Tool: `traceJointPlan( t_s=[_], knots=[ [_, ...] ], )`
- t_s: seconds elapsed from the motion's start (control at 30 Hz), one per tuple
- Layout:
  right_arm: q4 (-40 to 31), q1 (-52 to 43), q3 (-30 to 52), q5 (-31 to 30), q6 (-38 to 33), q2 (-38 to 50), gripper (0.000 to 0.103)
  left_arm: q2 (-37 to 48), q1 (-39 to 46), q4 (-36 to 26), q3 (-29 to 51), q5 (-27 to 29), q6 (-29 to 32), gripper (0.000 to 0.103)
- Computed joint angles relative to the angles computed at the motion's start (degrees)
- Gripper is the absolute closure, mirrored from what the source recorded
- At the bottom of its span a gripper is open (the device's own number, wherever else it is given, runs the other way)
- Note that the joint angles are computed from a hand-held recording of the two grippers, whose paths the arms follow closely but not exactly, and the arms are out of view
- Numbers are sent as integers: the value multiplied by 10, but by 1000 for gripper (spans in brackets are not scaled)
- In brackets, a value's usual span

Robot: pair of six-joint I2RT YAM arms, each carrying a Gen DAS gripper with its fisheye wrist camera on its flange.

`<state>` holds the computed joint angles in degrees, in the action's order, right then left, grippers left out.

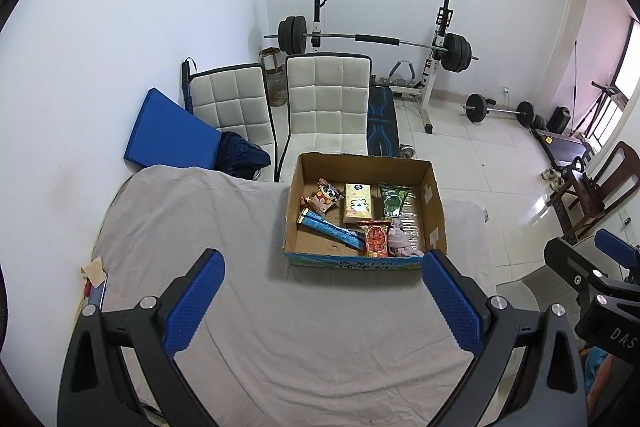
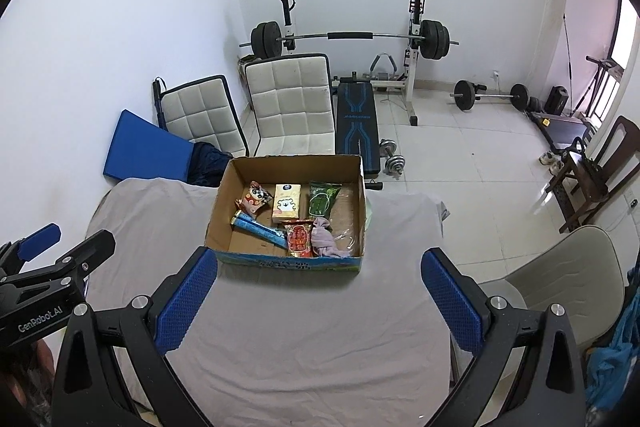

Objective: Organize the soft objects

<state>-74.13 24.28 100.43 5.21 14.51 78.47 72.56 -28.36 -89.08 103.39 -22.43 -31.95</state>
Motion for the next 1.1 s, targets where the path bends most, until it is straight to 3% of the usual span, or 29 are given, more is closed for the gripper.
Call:
traceJointPlan(
  t_s=[1.1],
  knots=[
    [-28,-14,58,2,-11,20,0,10,2,3,9,5,1,2]
  ],
)
